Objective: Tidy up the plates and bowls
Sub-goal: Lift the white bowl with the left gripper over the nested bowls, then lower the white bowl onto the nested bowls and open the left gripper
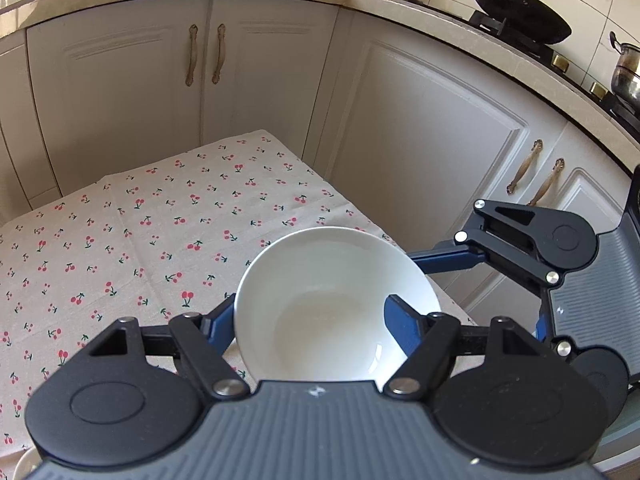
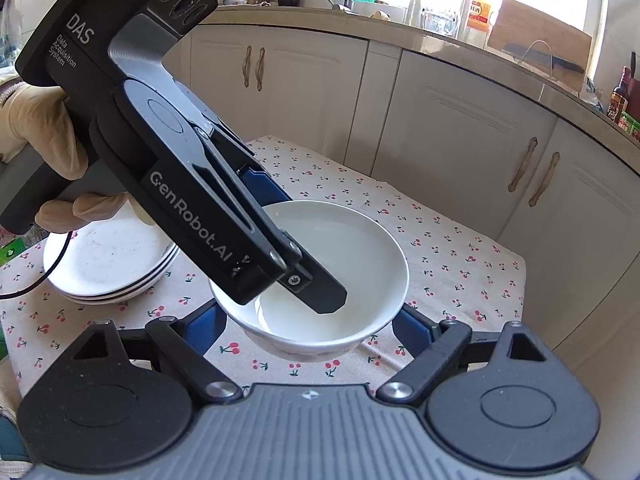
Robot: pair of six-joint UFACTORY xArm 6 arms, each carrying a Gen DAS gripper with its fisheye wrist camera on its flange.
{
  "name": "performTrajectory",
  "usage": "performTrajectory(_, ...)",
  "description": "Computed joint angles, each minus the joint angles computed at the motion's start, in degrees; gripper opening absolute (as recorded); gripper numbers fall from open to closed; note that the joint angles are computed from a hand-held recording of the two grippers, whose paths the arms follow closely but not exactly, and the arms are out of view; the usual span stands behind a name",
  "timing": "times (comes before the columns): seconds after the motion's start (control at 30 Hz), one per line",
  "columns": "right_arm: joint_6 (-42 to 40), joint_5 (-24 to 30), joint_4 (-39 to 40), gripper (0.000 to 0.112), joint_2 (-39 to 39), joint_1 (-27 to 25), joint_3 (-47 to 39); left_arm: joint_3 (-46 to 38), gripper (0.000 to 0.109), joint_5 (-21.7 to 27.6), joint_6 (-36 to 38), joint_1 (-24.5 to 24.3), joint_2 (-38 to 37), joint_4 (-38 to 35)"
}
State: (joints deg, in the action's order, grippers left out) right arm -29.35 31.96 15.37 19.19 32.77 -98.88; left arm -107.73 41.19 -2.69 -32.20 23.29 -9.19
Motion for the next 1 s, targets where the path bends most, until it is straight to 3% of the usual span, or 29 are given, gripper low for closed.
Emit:
performTrajectory(0.57,6.3,-4.2,-4.6,0.093,-15.0,3.2,18.1,17.3,0.077,-5.4,-3.9,-5.0,-13.3,3.0)
performTrajectory(1.0,9.5,-6.0,-5.6,0.093,-19.9,4.7,26.5,23.0,0.077,-7.1,-5.2,-6.8,-15.5,2.9)
